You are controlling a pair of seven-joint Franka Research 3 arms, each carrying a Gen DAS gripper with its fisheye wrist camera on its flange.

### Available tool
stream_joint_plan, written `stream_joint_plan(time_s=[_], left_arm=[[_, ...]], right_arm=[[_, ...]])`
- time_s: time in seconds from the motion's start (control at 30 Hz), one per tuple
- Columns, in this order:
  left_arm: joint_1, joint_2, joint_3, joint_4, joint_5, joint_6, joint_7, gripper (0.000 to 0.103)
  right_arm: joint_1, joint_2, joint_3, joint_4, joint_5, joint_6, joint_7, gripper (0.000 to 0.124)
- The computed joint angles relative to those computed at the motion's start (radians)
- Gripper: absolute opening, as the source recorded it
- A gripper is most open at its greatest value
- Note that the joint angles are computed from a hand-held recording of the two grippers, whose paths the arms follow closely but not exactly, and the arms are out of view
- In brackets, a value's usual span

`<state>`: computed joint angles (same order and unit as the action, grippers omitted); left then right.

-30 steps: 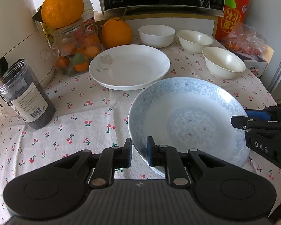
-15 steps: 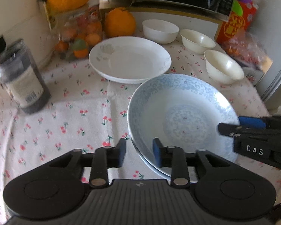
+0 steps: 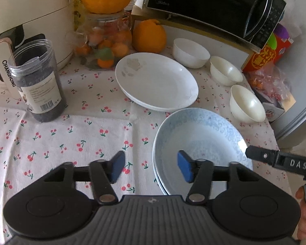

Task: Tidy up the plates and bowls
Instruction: 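Move both grippers to the rim of the plain white plate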

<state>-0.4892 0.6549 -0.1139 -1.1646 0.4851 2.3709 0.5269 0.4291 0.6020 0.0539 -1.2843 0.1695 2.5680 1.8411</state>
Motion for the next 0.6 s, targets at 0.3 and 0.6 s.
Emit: stream_joint_plan(time_s=[0.3,0.6], left_arm=[[0.005,0.006,0.020,0.009,0.013,0.014,-0.011,0.028],[0.003,0.121,0.047,0.199,-0.001,-0.071,-0.093,0.049]], right_arm=[[-0.001,0.087,-0.006,0.150,-0.006,-0.040,0.017,0.072],[0.014,0.268,-0.003,0.470,-0.005,-0.153,0.029,0.072]])
